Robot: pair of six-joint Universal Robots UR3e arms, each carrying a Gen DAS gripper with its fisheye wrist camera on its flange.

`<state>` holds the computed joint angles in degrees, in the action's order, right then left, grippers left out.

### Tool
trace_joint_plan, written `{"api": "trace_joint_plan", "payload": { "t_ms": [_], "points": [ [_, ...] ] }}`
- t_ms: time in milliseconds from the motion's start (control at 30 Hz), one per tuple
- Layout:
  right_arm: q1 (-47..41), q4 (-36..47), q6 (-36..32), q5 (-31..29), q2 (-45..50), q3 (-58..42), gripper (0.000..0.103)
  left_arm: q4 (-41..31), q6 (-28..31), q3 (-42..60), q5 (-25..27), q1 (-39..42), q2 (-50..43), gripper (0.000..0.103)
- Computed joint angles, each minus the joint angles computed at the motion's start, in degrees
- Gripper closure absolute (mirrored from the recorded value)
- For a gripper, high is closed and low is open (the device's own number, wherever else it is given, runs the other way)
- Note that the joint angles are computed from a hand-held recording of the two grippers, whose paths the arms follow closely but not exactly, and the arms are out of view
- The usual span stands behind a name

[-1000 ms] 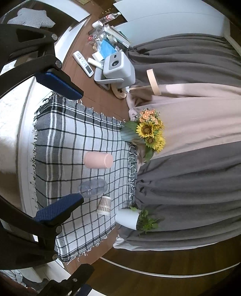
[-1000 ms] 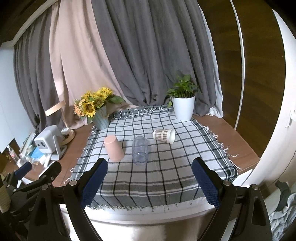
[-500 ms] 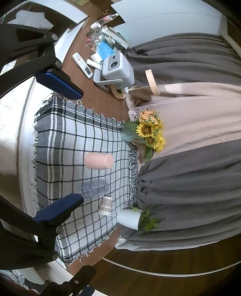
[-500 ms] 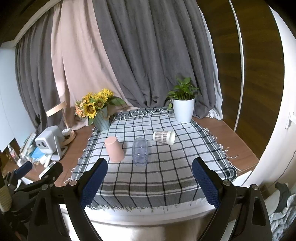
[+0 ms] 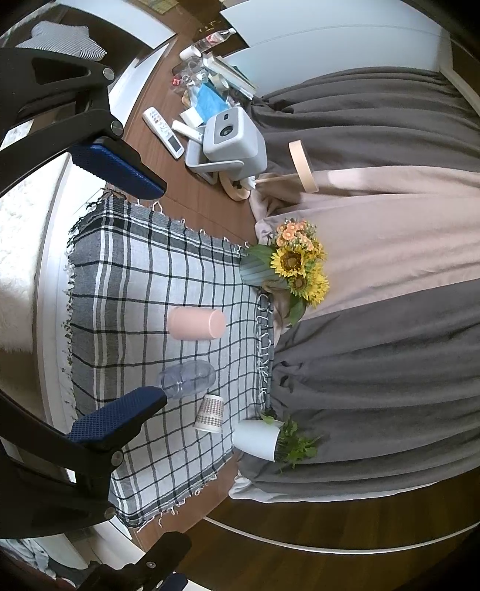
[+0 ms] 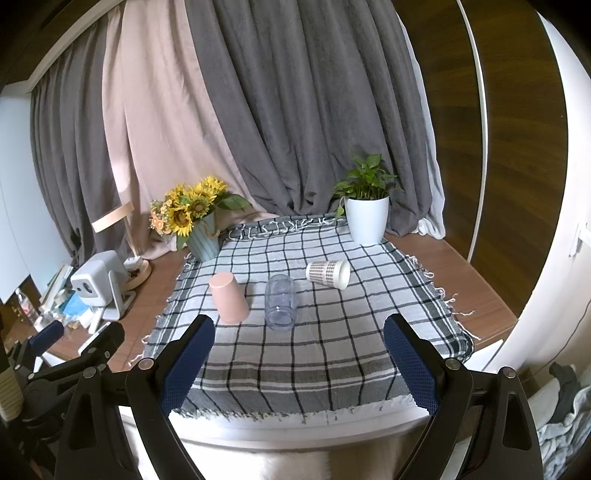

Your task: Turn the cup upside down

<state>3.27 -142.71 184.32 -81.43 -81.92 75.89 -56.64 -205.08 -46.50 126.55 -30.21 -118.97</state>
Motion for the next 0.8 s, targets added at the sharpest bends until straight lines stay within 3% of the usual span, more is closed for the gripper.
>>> {"api": "trace_joint_plan", "payload": {
  "t_ms": [800],
  "points": [
    [-0.54,0.17,-0.24,-0.01,-0.04,0.78,0.01,2.49,1.29,-1.75,-1.56,0.36,-0.76,0.0]
  ]
}}
